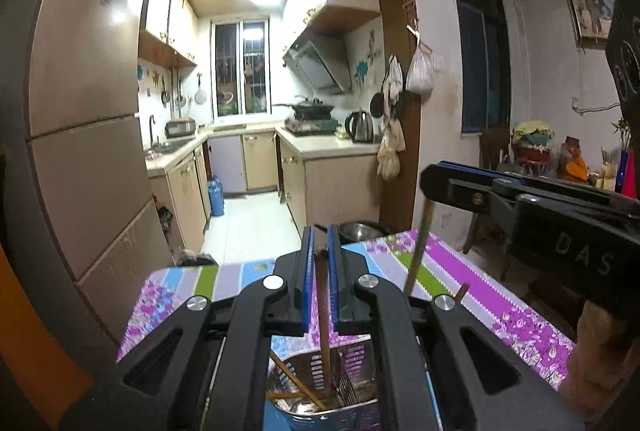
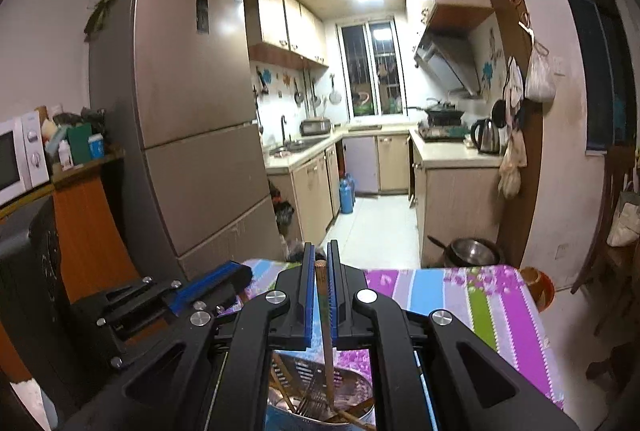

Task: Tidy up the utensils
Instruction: 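Lower both chopsticks into the holder and open both grippers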

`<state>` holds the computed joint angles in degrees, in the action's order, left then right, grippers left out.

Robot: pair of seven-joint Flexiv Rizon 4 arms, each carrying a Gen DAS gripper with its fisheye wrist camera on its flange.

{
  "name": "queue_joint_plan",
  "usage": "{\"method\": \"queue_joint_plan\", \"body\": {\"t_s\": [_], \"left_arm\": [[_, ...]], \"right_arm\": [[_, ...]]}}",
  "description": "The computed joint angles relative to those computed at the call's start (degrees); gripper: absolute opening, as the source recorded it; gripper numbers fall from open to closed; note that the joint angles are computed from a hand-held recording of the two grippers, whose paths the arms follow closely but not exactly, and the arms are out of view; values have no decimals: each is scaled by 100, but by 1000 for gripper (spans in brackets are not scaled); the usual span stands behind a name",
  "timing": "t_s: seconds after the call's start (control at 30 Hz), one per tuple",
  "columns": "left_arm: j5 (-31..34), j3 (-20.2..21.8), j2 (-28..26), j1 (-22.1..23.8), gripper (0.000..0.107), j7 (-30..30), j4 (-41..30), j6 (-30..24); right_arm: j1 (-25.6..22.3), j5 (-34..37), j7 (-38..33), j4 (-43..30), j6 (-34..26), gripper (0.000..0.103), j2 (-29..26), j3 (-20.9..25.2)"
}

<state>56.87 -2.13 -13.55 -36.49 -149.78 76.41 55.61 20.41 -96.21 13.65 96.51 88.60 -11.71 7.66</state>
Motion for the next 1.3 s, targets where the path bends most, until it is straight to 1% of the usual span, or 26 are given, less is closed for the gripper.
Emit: {"method": "queue_joint_plan", "body": {"t_s": [0.07,0.1,0.17,0.23,0.33,0.53,0.67,0.8,0.87,0.93,1.03,1.07,1.2,1.3], "left_arm": [[-257,-18,-51,107,5,74,65,82],[-455,-29,-72,165,5,150,116,101],[-594,6,-75,167,6,168,164,17],[-575,49,-3,156,6,123,242,55],[-402,75,148,139,6,-59,329,81],[4,-70,426,167,6,-464,392,-171],[267,-275,604,171,6,-607,413,-455],[563,-516,909,168,6,-736,558,-720],[640,-662,995,208,12,-774,585,-909],[701,-804,1064,236,13,-769,600,-1125],[773,-970,1109,261,13,-719,594,-1398],[781,-1005,1127,268,13,-734,606,-1431],[841,-1105,1190,312,13,-801,657,-1435],[841,-1131,1234,359,13,-827,721,-1423]], "right_arm": [[89,351,-353,68,-108,7,-74,26],[147,647,-609,117,-144,7,-114,36],[263,1068,-929,212,-215,7,-142,2],[358,1050,-898,258,-247,7,-99,-115],[359,839,-673,303,-200,7,-9,-191],[236,709,-525,454,-220,8,219,-110],[138,665,-522,596,-241,8,450,-15],[-25,484,-421,794,-230,8,824,84],[-90,610,-526,877,-251,8,967,151],[-133,787,-709,954,-272,8,1043,202],[-127,1116,-1042,1036,-384,7,1069,276],[-115,1092,-1044,1022,-432,8,1048,281],[-1,1152,-1103,851,-553,7,809,259],[171,1423,-1412,671,-680,8,561,226]]}}
